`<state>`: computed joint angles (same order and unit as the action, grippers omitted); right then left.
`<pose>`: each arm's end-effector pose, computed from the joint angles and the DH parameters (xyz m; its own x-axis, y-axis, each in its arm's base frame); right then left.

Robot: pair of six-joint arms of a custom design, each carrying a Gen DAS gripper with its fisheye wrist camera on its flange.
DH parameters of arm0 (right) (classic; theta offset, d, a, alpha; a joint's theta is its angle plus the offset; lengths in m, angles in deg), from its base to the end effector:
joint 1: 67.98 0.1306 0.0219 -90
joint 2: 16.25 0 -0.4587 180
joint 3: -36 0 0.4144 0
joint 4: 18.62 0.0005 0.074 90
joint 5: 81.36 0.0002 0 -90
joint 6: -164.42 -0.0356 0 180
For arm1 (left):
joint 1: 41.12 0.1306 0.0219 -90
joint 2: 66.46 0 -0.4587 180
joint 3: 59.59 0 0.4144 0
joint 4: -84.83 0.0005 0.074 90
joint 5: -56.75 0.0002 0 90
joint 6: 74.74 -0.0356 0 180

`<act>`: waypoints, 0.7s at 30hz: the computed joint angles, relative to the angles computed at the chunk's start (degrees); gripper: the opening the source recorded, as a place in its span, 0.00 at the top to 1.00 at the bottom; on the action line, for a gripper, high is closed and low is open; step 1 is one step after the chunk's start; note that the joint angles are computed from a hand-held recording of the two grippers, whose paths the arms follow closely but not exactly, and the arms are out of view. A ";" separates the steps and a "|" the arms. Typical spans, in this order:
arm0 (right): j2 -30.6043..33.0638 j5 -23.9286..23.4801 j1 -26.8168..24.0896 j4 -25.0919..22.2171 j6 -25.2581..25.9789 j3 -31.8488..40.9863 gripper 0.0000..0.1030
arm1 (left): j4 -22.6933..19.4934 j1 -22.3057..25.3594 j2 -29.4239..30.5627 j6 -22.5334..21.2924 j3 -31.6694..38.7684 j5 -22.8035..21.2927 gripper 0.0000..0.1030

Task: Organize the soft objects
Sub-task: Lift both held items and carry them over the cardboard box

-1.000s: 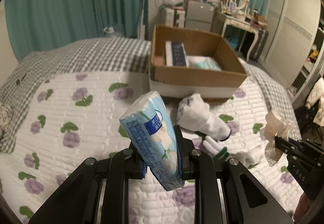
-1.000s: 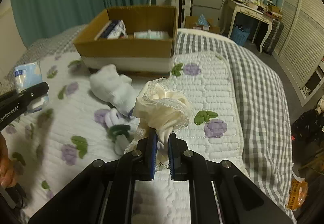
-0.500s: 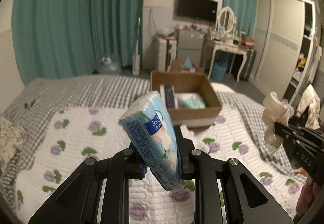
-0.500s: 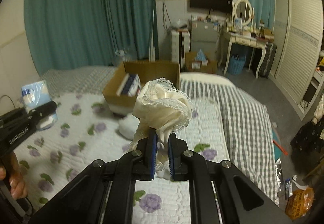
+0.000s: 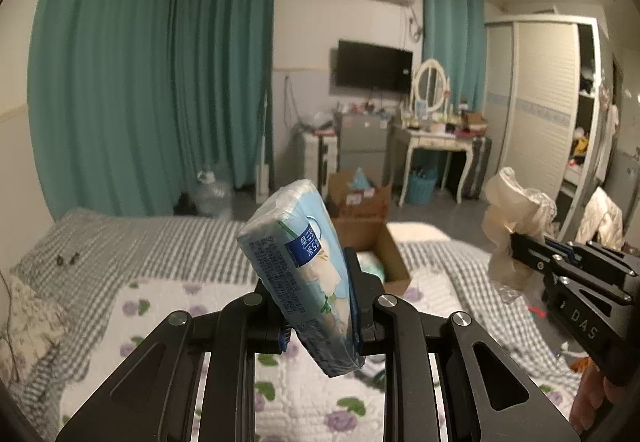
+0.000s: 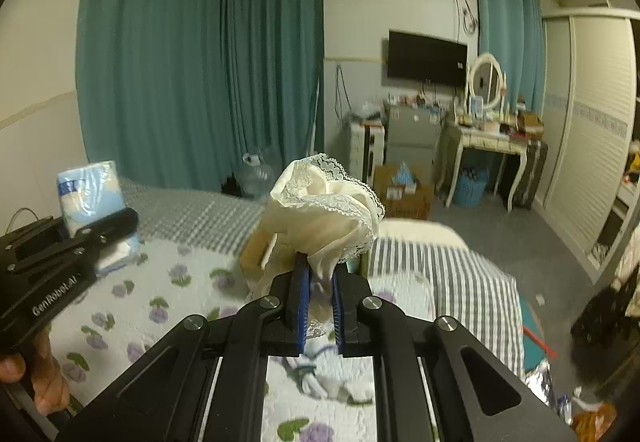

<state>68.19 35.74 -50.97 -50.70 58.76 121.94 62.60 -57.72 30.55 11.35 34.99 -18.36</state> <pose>0.4664 0.1252 0.5440 -0.4375 0.1174 -0.8915 0.2417 0.9703 0.0092 0.5630 -0.1779 0.5229 -0.3648 0.1775 -0.9140 0.5260 0.8493 -0.0450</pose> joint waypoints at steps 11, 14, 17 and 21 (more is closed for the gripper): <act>2.23 1.95 0.21 3.46 6.31 7.34 0.91 | 1.58 0.11 2.97 1.56 7.70 1.36 0.80; 2.94 2.04 -0.23 4.20 7.33 8.75 0.91 | 2.01 -0.19 4.28 1.73 10.00 1.31 0.80; 3.92 1.89 -1.03 4.78 8.34 10.18 0.91 | 2.43 -0.48 5.88 1.69 12.00 1.37 0.80; 5.65 1.09 -2.70 5.27 9.26 11.92 0.91 | 2.44 -0.94 9.22 0.97 15.30 1.03 0.80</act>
